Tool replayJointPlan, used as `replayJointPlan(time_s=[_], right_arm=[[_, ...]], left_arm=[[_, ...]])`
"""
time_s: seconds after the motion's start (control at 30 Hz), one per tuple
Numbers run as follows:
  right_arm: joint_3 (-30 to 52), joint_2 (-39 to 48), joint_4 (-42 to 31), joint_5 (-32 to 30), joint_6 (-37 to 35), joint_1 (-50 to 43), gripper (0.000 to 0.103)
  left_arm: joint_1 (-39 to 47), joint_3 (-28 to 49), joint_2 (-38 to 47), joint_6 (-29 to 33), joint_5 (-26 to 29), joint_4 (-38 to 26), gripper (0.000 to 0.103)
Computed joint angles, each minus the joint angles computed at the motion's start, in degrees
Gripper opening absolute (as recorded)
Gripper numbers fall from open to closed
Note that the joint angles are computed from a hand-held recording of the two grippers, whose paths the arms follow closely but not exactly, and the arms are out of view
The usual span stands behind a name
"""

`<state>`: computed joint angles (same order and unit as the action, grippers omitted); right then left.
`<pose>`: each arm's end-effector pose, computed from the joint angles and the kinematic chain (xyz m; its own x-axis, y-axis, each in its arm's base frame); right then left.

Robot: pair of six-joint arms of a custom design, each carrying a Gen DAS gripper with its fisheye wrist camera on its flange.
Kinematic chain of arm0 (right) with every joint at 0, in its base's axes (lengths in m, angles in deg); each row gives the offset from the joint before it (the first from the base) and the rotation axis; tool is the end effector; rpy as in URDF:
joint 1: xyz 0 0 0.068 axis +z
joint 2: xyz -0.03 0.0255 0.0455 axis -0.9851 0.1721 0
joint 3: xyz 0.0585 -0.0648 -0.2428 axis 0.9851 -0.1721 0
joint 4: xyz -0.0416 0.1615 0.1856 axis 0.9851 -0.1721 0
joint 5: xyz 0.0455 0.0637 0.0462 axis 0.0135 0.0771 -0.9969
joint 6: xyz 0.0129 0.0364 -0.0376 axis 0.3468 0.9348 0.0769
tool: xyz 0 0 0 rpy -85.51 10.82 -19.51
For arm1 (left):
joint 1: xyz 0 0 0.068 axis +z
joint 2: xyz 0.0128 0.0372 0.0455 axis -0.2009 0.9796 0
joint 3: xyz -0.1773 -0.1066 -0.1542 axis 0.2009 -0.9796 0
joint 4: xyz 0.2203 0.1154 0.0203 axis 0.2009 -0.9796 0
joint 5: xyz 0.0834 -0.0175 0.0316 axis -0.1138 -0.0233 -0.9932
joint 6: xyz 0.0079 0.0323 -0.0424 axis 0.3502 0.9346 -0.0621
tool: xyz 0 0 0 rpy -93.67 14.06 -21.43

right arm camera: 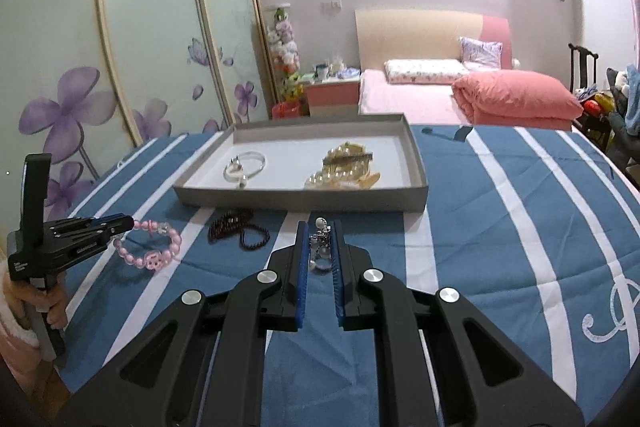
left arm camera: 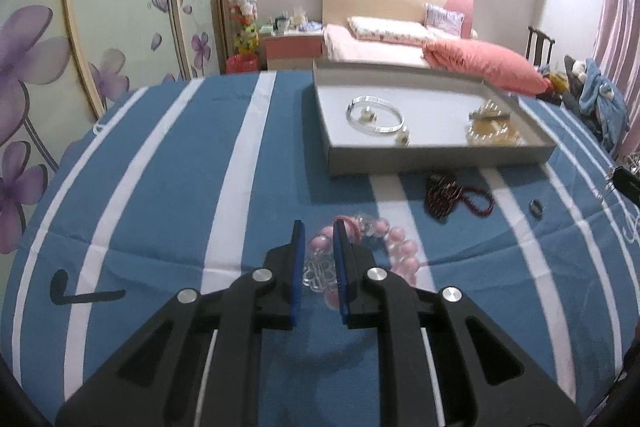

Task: Organize jewelry
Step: 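Grasp the pink bead bracelet with the left tool while the right grasps the silver dangling earring, then lift and carry the pink bracelet and silver earring over the grey tray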

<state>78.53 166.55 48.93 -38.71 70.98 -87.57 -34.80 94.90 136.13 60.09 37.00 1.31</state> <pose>0.2930 -0.0214 0.1570 -0.5137 -0.0712 -0.8550 -0.3568 0.9240 0.1374 0.2996 -0.1149 0.1397 -0.6746 -0.0832 -0.7335 -0.1090 0.9940 -0.0126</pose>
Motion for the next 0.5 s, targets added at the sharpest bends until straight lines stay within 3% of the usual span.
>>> replayJointPlan(time_s=[0.13,0.17,0.33,0.5], right_arm=[[-1.7,-1.1,3.8,-0.6,1.4,-0.1,0.012],[-2.1,-1.2,4.9,-0.8,1.9,0.0,0.012],[-2.0,-0.7,6.2,-1.0,3.0,0.3,0.012],[-2.6,-0.7,6.6,-0.5,2.1,1.3,0.012]], left_arm=[[-1.6,-1.2,-2.6,0.0,-1.9,2.2,0.014],[-2.3,-1.7,-3.5,0.3,-2.6,3.2,0.002],[-5.6,-2.4,-6.5,1.9,-7.2,5.7,0.002],[-4.1,0.7,-4.5,1.1,-4.2,1.3,0.005]])
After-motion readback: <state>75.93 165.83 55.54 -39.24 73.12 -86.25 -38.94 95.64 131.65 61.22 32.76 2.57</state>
